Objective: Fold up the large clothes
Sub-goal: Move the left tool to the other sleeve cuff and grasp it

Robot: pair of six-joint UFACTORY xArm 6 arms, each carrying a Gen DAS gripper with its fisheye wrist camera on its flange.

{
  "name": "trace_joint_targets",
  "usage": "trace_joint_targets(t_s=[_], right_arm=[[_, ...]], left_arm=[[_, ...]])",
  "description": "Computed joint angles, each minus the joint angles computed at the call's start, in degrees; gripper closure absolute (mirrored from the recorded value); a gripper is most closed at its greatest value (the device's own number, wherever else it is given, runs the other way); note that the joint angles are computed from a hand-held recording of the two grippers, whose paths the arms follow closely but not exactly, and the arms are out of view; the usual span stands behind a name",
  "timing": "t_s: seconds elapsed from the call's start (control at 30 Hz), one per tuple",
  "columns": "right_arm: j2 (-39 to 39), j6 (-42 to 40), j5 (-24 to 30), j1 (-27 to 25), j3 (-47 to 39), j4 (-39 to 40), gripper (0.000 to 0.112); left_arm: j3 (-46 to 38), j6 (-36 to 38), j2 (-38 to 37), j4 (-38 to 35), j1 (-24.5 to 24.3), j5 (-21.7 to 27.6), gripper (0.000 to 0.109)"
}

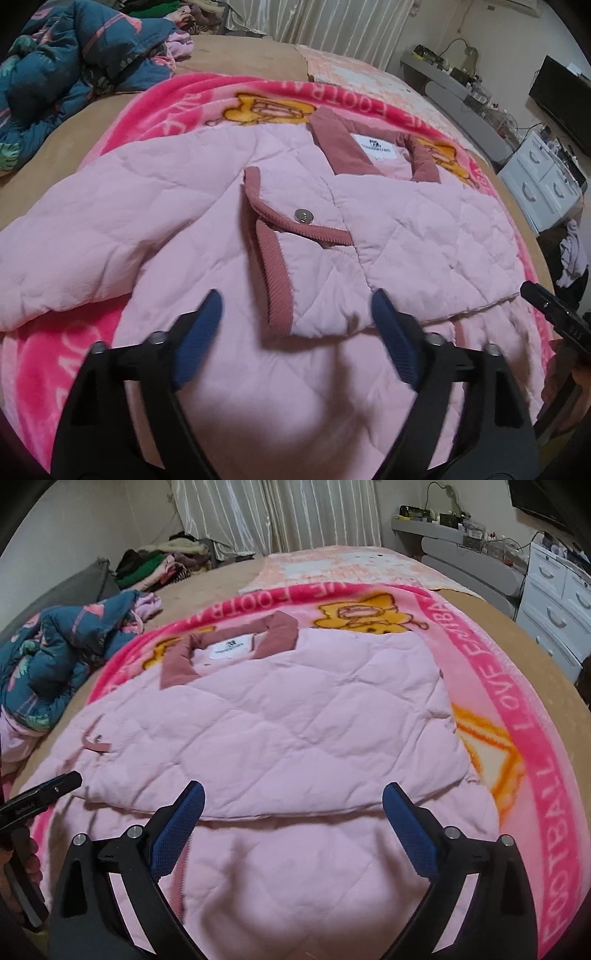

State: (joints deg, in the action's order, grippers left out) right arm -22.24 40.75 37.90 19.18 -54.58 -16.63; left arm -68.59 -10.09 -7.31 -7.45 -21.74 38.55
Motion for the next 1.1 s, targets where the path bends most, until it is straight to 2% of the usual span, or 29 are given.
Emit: trace_joint_targets(t_s=[0.03,0.07,0.23,0.47,0.77,1.1], right_arm=[[-0.21,0.72,-0.02,0.57,-0.14,-0.55,0.016],[-0.38,1.38,0.06,1.19,-0.31,-1.15,0.015],[-0.55,3.03,0.85,3.82,-1.95,-3.63,0.014],[0.75,5.59,0.98,7.14,-4.54,-6.34,0.014],[5.10,7.31,1.65,12.32,-10.31,-9.50,0.013],[11.50,8.31,3.50,17.51,-18.41,-12.62,0.013]], left_arm=[[0.44,-0.72,-0.82,1.23,-0.03,-0.11,0.018],[0.84,-1.03,-1.53,2.07,-0.02,-0.14,0.015],[3.48,-4.06,-5.50,7.03,0.27,-0.19,0.015],[7.77,-4.54,-10.97,8.81,2.81,-0.35,0.015],[15.19,-6.73,-18.04,7.03,9.20,-0.99,0.015],[20.33,-6.79,-21.34,6.30,16.30,-2.73,0.015]])
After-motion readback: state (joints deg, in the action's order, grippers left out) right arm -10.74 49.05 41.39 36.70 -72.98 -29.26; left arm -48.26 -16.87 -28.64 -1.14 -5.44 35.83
